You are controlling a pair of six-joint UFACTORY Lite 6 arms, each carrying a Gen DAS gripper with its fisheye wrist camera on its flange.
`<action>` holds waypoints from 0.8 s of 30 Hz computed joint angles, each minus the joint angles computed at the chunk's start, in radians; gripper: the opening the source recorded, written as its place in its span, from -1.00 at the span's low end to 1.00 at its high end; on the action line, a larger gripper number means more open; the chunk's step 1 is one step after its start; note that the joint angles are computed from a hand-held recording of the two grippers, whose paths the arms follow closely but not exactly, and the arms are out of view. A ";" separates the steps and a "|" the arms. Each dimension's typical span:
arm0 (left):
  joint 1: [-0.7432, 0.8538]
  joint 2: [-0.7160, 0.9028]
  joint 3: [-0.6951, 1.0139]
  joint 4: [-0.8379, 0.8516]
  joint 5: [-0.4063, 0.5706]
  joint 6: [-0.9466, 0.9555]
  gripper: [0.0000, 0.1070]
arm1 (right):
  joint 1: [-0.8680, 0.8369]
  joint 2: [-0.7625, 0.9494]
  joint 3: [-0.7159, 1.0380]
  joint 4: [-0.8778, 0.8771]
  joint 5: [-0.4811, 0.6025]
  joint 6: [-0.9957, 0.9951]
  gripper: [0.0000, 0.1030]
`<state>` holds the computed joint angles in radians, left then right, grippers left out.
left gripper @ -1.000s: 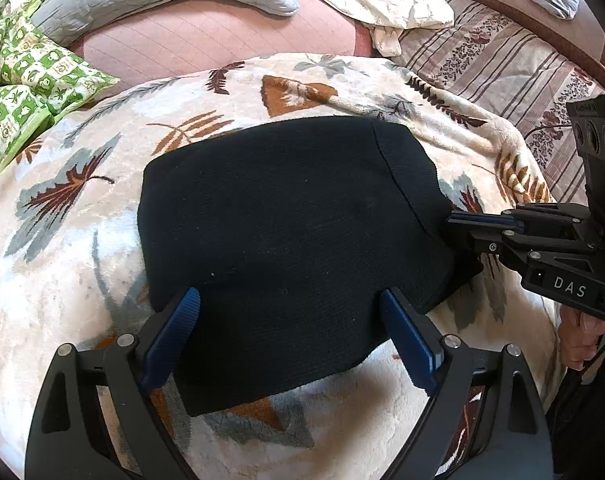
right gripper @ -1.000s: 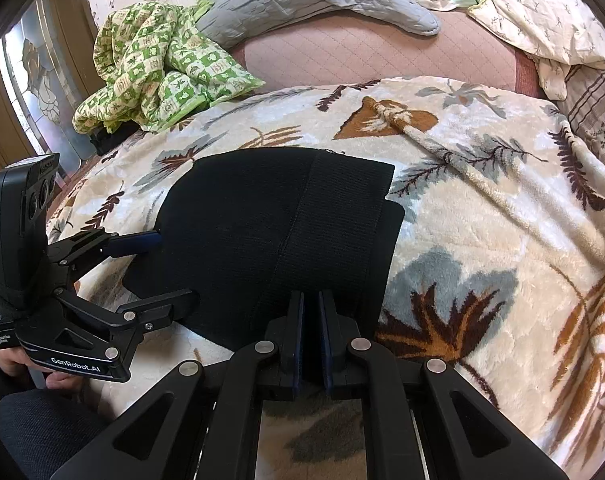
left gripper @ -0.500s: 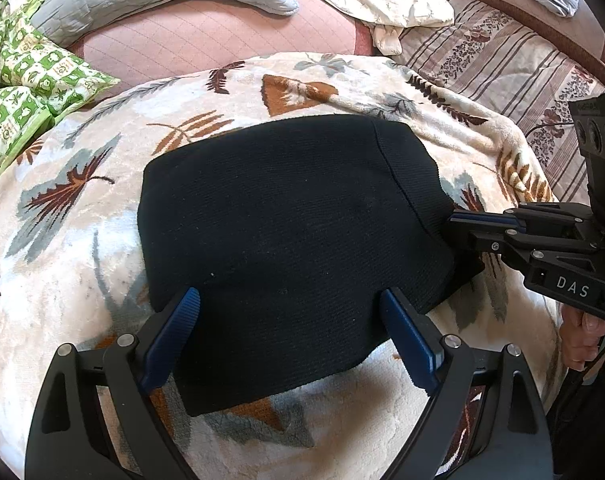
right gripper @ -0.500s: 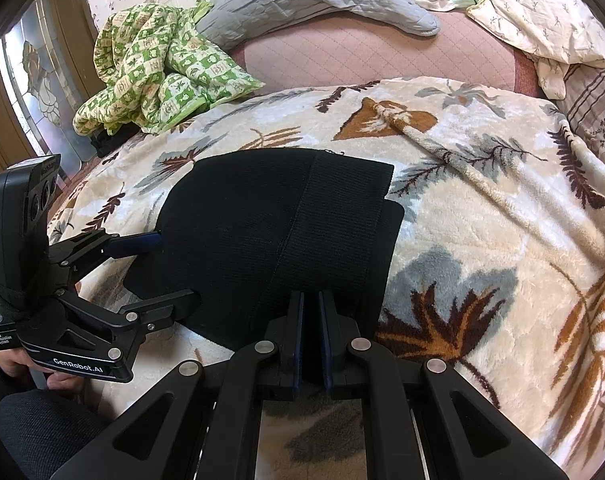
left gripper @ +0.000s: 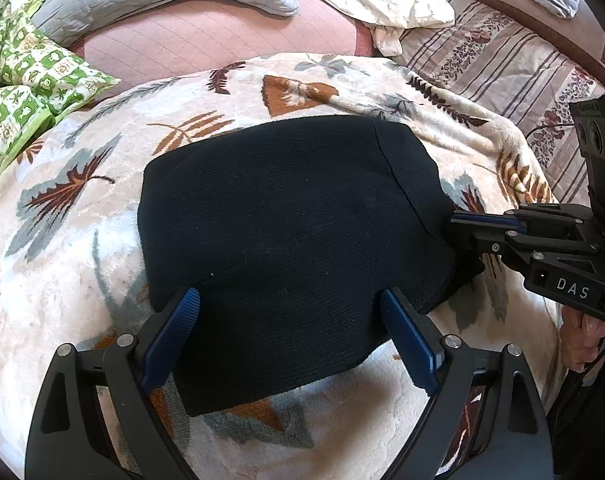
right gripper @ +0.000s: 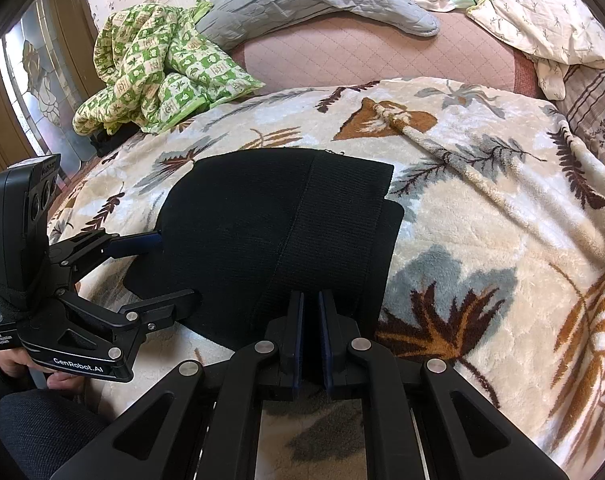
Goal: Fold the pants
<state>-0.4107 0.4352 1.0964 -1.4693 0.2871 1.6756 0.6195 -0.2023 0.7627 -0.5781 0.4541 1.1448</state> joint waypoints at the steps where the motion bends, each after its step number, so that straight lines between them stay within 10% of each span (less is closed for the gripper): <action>1: 0.000 0.001 0.002 -0.002 -0.001 0.000 0.72 | 0.000 0.000 0.000 0.000 -0.001 0.000 -0.85; 24: -0.015 0.003 -0.002 -0.050 -0.027 0.026 0.75 | 0.011 -0.009 -0.005 -0.020 0.009 0.030 -0.85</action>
